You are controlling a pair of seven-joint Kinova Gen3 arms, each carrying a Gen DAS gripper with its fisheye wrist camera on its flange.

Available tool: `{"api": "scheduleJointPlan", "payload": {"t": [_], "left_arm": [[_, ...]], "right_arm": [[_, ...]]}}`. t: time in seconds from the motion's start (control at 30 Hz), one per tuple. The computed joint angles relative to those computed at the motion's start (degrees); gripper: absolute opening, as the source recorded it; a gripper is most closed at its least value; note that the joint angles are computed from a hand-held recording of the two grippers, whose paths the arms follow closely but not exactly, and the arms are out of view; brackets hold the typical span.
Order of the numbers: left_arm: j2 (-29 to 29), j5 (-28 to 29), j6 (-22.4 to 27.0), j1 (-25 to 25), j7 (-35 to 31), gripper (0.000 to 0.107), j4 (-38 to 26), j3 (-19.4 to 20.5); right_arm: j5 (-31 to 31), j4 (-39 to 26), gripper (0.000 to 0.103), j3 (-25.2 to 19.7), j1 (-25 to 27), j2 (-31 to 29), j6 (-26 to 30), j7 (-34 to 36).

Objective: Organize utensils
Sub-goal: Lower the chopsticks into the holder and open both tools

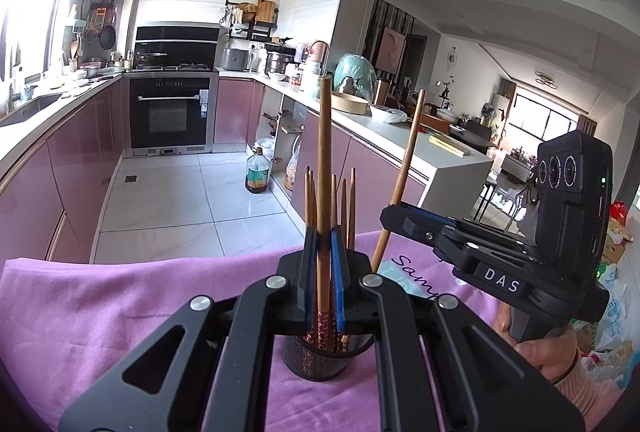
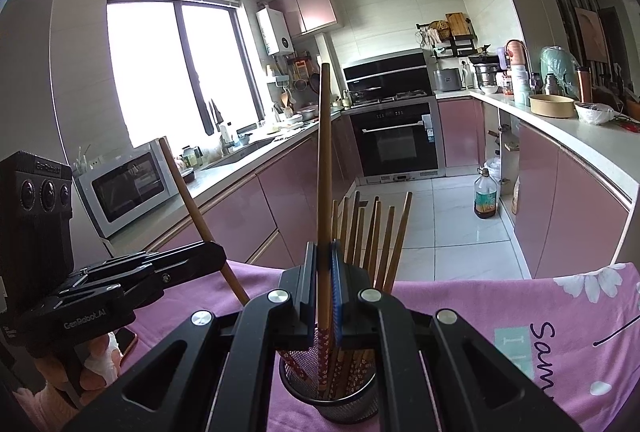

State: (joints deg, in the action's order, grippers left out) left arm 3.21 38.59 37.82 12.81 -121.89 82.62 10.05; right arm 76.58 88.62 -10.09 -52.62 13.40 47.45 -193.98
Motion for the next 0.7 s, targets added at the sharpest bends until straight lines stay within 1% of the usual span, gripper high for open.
{"api": "scheduleJointPlan", "payload": {"t": [0.53, 0.7], "left_arm": [[1.68, -2.8, 2.85, -0.16, 2.77, 0.008, -3.2, 0.3], [2.38, -4.57, 3.56, 0.14, 4.4, 0.008, -4.38, 0.54]], "right_arm": [[-3.01, -0.6, 0.005, 1.1, 0.99, 0.94, -1.99, 1.54], [-3.69, -0.48, 0.005, 1.49, 0.98, 1.27, -2.59, 1.69]]}}
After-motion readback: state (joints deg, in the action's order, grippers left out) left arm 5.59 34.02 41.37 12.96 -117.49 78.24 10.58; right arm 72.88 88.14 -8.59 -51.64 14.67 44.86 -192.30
